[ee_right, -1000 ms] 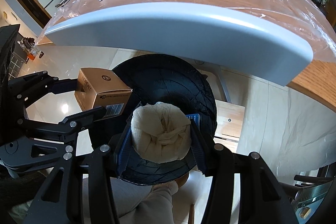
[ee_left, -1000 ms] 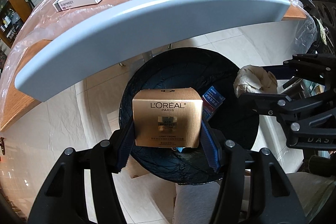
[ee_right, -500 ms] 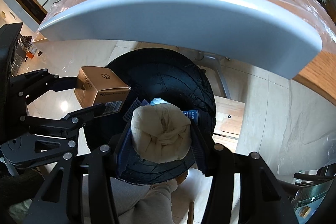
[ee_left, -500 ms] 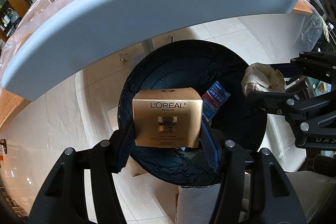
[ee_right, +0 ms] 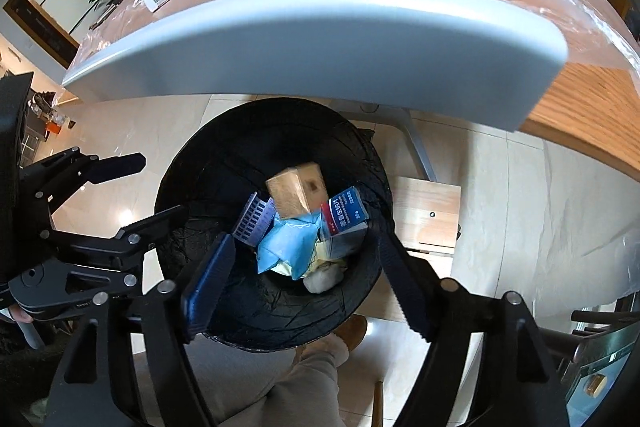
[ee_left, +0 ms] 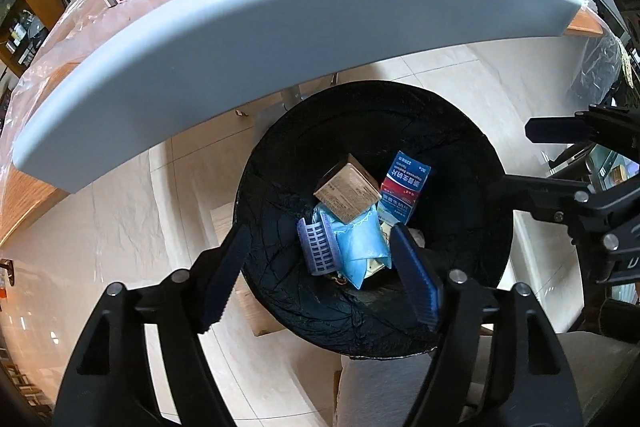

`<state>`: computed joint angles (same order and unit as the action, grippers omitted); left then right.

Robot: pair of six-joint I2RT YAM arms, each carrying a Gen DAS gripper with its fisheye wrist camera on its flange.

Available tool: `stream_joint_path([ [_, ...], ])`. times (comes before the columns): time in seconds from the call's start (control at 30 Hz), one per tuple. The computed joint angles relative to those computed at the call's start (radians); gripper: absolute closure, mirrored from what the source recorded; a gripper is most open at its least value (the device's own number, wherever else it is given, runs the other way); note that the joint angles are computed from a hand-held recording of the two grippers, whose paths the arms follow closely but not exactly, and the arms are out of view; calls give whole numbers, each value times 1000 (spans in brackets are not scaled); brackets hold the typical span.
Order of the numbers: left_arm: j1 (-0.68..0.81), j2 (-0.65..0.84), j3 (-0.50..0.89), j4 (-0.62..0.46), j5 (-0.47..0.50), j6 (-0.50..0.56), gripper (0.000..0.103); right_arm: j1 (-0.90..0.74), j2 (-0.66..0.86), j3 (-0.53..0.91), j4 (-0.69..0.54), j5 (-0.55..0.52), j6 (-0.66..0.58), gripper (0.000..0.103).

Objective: Collect trash
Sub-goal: 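Lower the L'Oreal box and bread roll into the bin and open both tools, then grasp the white medicine box with the left tool while the right tool grasps the white plastic case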

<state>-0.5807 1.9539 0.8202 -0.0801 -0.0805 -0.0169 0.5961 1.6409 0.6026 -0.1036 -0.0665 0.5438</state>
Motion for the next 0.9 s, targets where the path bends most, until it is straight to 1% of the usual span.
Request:
stream_joint_path([
  [0.1,11,-34,-21,10,9,5,24,1,-45,-20,-16,7,4,27],
  [0.17,17,-69,-35,3,22,3,24,2,-114,-39,-42,12,-1,27],
  [0.23,29,-140,-65,-5,51,6,23,15,-195,-55,-68,23,-4,27],
  [0.3,38,-211,-93,-10,74,15,23,37,-305,-59,-121,56,-19,23],
  [0.37,44,-320,-122,-28,96,19,23,55,-388,-47,-163,94,-42,17],
  [0.43,50,-401,-128,-39,105,20,11,72,-460,-16,-198,152,-72,12],
  [0.5,58,-459,-123,-32,91,27,6,79,-487,15,-199,212,-90,4],
  [0.53,70,-473,-114,-19,80,38,4,78,-489,32,-185,238,-101,4],
  [0.6,89,-464,-75,-3,55,53,4,51,-456,74,-162,234,-123,4],
  [0.67,116,-435,-35,2,50,67,4,14,-395,125,-155,190,-135,4],
  [0.7,127,-417,-11,-4,46,73,4,-10,-349,163,-158,151,-134,4],
  [0.8,176,-345,61,-11,61,113,4,-56,-232,254,-162,60,-104,4],
  [0.9,212,-261,146,-37,75,188,3,-80,-92,367,-179,11,-78,4],
])
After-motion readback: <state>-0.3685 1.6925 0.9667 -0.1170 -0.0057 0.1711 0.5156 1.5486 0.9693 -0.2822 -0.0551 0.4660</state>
